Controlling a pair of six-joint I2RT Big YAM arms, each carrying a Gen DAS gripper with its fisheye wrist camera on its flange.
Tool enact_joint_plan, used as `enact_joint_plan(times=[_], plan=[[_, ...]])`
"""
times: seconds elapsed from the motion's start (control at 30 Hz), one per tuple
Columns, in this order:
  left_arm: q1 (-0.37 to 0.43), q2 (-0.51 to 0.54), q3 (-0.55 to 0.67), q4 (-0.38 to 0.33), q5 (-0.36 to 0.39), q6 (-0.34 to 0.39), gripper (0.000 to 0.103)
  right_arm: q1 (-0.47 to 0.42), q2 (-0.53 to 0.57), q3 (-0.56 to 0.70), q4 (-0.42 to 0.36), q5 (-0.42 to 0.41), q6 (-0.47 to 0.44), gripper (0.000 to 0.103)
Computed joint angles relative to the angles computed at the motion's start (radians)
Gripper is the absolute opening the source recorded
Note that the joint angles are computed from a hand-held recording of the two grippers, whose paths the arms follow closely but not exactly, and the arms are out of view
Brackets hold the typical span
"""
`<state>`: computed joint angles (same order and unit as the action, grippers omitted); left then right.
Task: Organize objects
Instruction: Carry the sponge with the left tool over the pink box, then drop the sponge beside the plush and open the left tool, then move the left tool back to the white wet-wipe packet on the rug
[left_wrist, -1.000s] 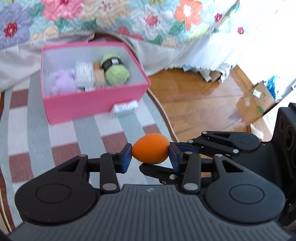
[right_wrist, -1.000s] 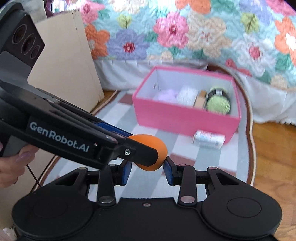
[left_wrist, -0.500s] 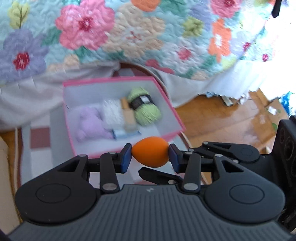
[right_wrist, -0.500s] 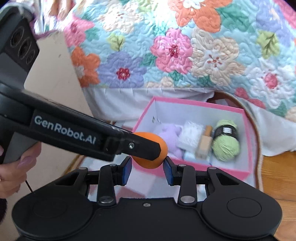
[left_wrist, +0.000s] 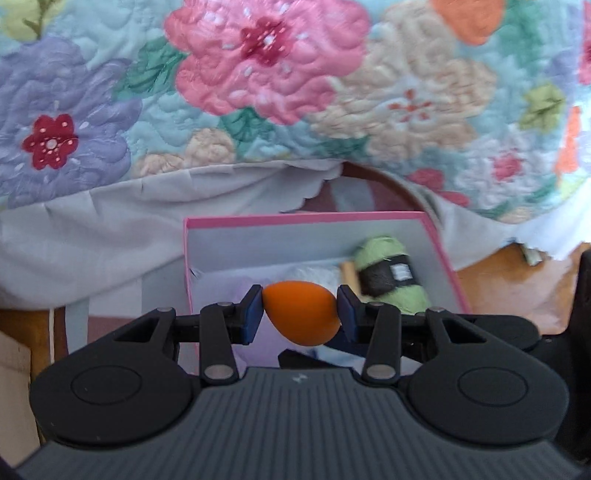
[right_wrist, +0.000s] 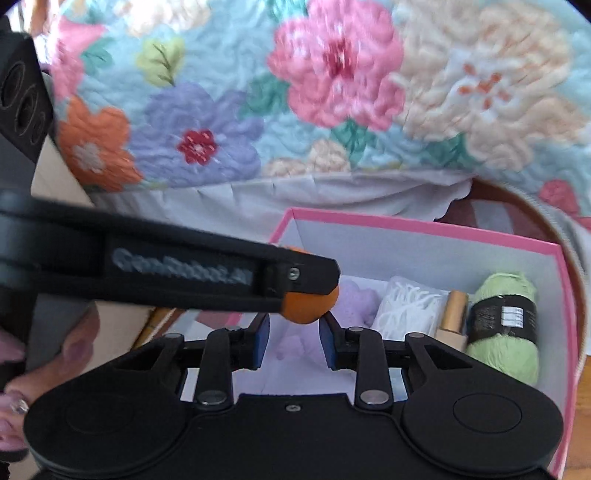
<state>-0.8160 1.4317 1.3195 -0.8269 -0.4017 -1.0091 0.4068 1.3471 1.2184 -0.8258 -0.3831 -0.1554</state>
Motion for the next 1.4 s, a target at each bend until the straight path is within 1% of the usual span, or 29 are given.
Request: enact_joint_plan(times=[0.07, 0.17, 0.27, 0.33, 0.37, 0.4, 0.43, 0.47, 0.5, 0.57, 0.6, 0.63, 0.67, 0.7, 0.73, 0.8, 0.87, 0.97, 1.03, 1.07, 1.13, 1.2, 1.27, 1.4], plan=[[0.014, 0.02, -0.012, 0.039, 0.006, 0.015, 0.041, 0.015, 0.024, 0.0, 0.028, 0.057, 0.009, 0.034], [0.034, 0.04, -0.031, 0.08, 0.029, 0.003, 0.041, 0.01, 0.059, 0.0, 0.051, 0.071, 0.051, 0.033], [0.049, 0.055, -0.043, 0.101, 0.047, -0.024, 0.042, -0.007, 0.102, 0.012, 0.059, 0.044, 0.119, 0.032], [0.054, 0.061, -0.048, 0.107, 0.037, -0.048, 0.041, -0.015, 0.125, 0.021, 0.06, 0.019, 0.133, 0.031], [0.055, 0.065, -0.048, 0.112, 0.023, -0.053, 0.041, -0.014, 0.132, 0.022, 0.069, 0.025, 0.136, 0.031], [0.054, 0.071, -0.046, 0.11, 0.001, -0.059, 0.041, -0.01, 0.139, 0.026, 0.07, 0.048, 0.14, 0.031], [0.055, 0.077, -0.038, 0.095, -0.006, -0.065, 0.041, -0.007, 0.147, 0.033, 0.066, 0.072, 0.146, 0.031], [0.057, 0.086, -0.021, 0.066, -0.005, -0.077, 0.041, -0.006, 0.156, 0.041, 0.062, 0.087, 0.155, 0.03], [0.058, 0.089, -0.013, 0.054, -0.002, -0.082, 0.042, -0.011, 0.161, 0.045, 0.06, 0.078, 0.17, 0.03], [0.048, 0.08, -0.006, 0.043, -0.016, -0.085, 0.045, -0.023, 0.157, 0.047, 0.057, 0.064, 0.204, 0.036], [0.041, 0.074, -0.003, 0.034, -0.026, -0.092, 0.046, -0.027, 0.147, 0.04, 0.063, 0.068, 0.215, 0.037], [0.035, 0.067, 0.003, 0.018, -0.025, -0.098, 0.046, -0.033, 0.134, 0.032, 0.065, 0.069, 0.219, 0.037], [0.031, 0.067, 0.019, -0.016, -0.015, -0.115, 0.048, -0.041, 0.126, 0.033, 0.049, 0.065, 0.216, 0.037], [0.028, 0.07, 0.043, -0.064, 0.009, -0.125, 0.049, -0.052, 0.115, 0.033, 0.025, 0.056, 0.201, 0.037], [0.019, 0.073, 0.064, -0.1, 0.019, -0.113, 0.049, -0.062, 0.104, 0.029, 0.013, 0.049, 0.185, 0.037], [-0.011, 0.085, 0.12, -0.191, -0.003, -0.104, 0.052, -0.083, 0.071, 0.014, 0.001, 0.031, 0.143, 0.037], [-0.033, 0.082, 0.148, -0.224, -0.005, -0.091, 0.054, -0.102, 0.034, 0.005, -0.027, 0.026, 0.092, 0.037], [-0.063, 0.071, 0.191, -0.288, 0.011, -0.116, 0.055, -0.127, -0.017, 0.016, -0.098, 0.014, 0.017, 0.037], [-0.083, 0.065, 0.213, -0.326, 0.014, -0.141, 0.055, -0.146, -0.054, 0.035, -0.162, 0.004, -0.035, 0.037], [-0.095, 0.061, 0.224, -0.345, 0.017, -0.156, 0.055, -0.156, -0.07, 0.053, -0.21, 0.004, -0.064, 0.037], [-0.123, 0.053, 0.243, -0.376, 0.014, -0.185, 0.056, -0.171, -0.095, 0.085, -0.283, 0.002, -0.098, 0.037], [-0.152, 0.058, 0.276, -0.427, 0.007, -0.206, 0.056, -0.198, -0.126, 0.107, -0.347, -0.022, -0.137, 0.038], [-0.185, 0.059, 0.304, -0.463, -0.002, -0.224, 0.057, -0.225, -0.16, 0.125, -0.406, -0.043, -0.181, 0.041], [-0.248, 0.071, 0.359, -0.536, -0.024, -0.25, 0.059, -0.28, -0.229, 0.133, -0.491, -0.076, -0.279, 0.043]])
